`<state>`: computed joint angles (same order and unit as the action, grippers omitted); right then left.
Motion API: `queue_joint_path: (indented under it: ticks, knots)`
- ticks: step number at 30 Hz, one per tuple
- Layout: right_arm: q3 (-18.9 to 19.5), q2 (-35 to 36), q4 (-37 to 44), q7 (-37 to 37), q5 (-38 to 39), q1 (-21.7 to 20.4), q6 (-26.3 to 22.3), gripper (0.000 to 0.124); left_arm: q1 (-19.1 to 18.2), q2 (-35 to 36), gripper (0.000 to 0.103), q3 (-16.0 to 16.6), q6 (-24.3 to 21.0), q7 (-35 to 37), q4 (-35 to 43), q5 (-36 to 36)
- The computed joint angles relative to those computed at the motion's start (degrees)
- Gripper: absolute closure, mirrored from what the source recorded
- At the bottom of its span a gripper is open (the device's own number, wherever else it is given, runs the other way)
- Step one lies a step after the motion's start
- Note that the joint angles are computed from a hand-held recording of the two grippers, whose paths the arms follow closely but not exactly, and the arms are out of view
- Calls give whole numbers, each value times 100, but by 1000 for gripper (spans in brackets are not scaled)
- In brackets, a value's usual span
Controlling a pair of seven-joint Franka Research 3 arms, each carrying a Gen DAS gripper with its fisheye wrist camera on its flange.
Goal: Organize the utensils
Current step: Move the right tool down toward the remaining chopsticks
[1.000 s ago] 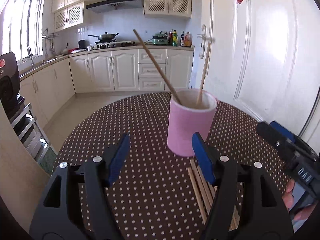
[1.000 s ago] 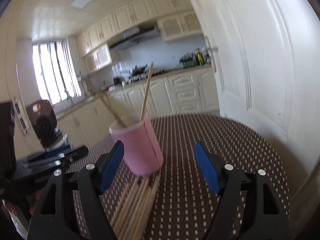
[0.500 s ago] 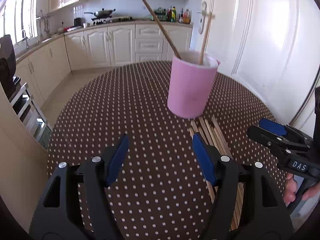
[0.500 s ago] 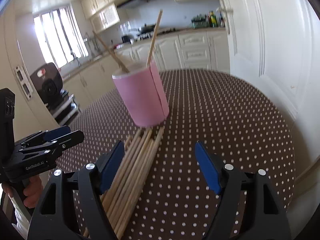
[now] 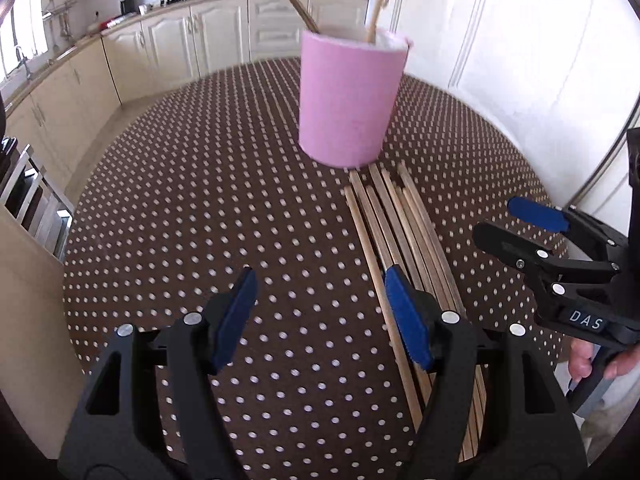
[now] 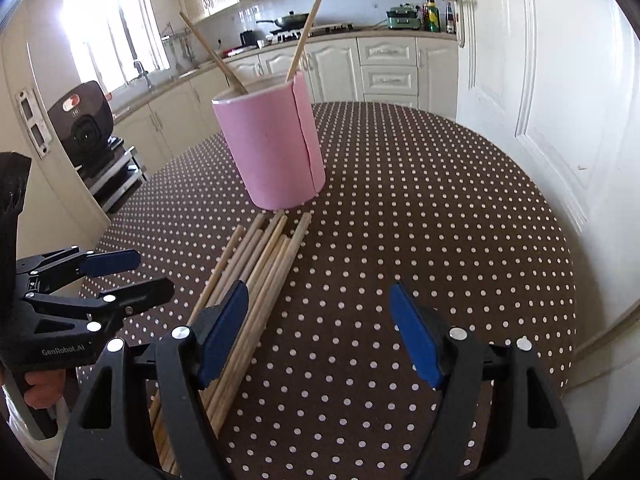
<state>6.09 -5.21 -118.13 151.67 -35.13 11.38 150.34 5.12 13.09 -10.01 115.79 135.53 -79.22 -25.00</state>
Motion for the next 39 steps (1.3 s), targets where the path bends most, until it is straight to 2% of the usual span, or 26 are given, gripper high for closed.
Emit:
queue_joint_path:
  ticks: [6,21,28,31,35,39]
  knots:
    - [-48,73,90,-296,433,58,-224,54,-137,169,37,-14,-174,-309,219,429]
    - [-128,216,289,-176,655,65,-377,54,-436,721,36,-141,-510,-1034,900,1239]
    - [-183,415,612,-314,789,180,-697,54,-575,1480,36,-204,-1128,-1316,2094,1561]
    - [-234,459,664,-499,1102,210,-729,54,-639,1783,36,-221,-1345,-1406,2565,1673]
    - [-266,512,804,-643,1279,240,-925,54,-779,2051,36,-209,-1484,-1559,2983,1884]
    - [-283,539,894,-766,1359,269,-1083,54,-824,1981,36,-230,-1319,-1593,2812,1964]
